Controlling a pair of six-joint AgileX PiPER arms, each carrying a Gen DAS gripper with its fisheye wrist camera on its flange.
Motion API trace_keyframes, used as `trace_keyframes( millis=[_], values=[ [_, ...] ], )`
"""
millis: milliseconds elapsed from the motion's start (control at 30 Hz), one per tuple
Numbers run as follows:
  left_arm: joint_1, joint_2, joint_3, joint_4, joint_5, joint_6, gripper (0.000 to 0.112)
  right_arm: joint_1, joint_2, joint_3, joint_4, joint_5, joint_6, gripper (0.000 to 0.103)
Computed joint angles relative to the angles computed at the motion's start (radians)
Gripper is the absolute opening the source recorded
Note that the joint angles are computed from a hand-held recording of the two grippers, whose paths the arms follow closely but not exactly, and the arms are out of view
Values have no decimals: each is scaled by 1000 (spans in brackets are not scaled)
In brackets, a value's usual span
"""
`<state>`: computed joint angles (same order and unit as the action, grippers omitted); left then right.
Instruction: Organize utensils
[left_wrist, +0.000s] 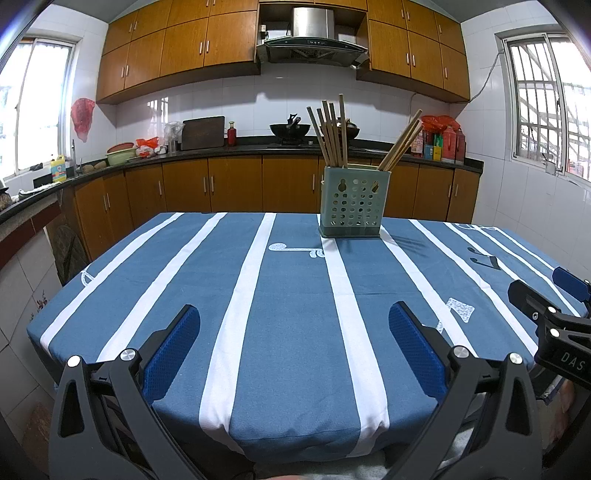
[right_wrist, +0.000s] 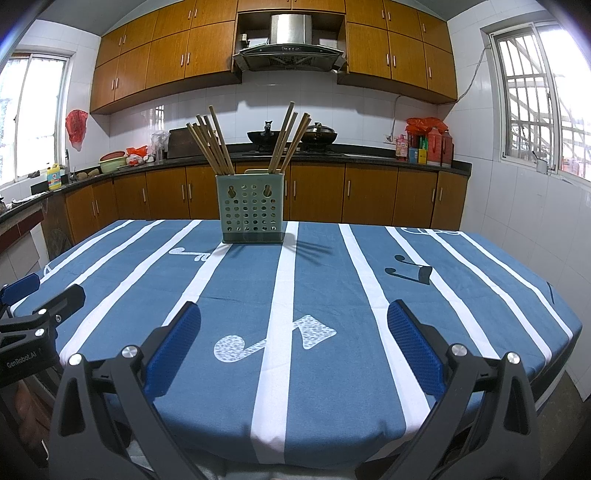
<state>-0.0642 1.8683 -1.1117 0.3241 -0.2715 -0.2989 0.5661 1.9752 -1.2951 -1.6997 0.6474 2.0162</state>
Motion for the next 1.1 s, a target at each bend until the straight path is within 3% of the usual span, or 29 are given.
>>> trace_keyframes(
  millis=[1100],
  values=[
    [1,0,0,14,1,-12,101,4,3,-7,10,3,-8,99]
  ],
)
